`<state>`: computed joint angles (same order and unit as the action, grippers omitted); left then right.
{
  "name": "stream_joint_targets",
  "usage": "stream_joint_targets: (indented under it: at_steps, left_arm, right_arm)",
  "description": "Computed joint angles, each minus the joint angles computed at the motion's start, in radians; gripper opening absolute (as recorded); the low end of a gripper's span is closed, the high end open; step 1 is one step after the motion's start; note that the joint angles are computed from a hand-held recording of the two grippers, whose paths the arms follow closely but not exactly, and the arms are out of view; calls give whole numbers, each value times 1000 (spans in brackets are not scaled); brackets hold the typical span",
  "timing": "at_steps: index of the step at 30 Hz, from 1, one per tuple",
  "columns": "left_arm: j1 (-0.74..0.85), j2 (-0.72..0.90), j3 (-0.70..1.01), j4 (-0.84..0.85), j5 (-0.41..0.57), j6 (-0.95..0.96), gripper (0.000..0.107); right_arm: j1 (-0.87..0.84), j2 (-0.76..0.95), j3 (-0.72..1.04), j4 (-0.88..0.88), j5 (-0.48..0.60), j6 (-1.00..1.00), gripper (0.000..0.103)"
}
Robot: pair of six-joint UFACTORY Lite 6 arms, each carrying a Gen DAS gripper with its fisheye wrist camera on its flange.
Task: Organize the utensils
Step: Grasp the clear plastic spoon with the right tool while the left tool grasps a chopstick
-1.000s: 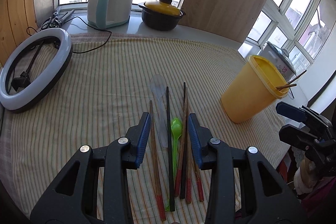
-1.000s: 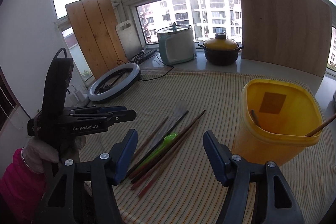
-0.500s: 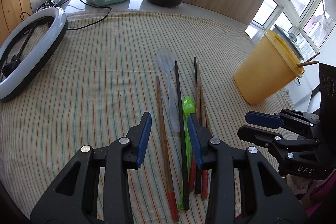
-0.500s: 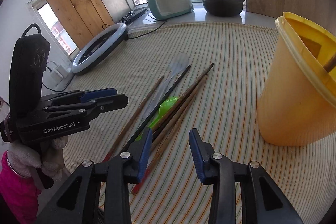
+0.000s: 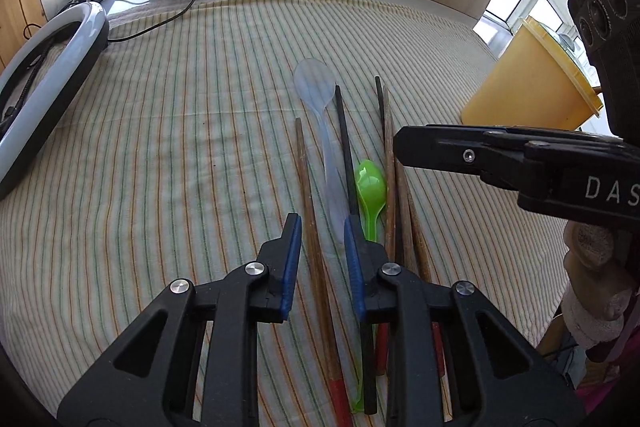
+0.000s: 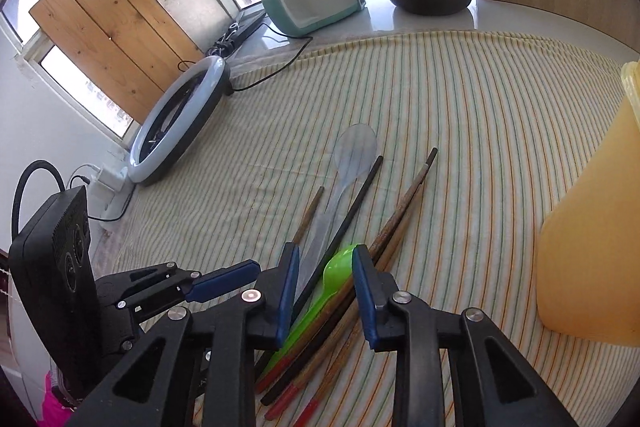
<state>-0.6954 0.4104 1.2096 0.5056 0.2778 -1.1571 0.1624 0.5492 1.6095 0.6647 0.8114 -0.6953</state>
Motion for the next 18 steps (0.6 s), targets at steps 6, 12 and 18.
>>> stream_joint_targets:
  at_steps: [6, 12, 18]
  left_arm:
    - [20, 25, 4, -31, -14, 28, 19]
    - [39, 43, 10, -57, -29, 49, 17]
    - [41, 64, 32, -34, -8, 30, 11]
  right_arm:
    - [64, 141, 190, -106, 9, 130, 23]
    - [73, 316, 417, -145, 88, 244, 18]
    - [87, 405, 542, -170, 128, 297, 18]
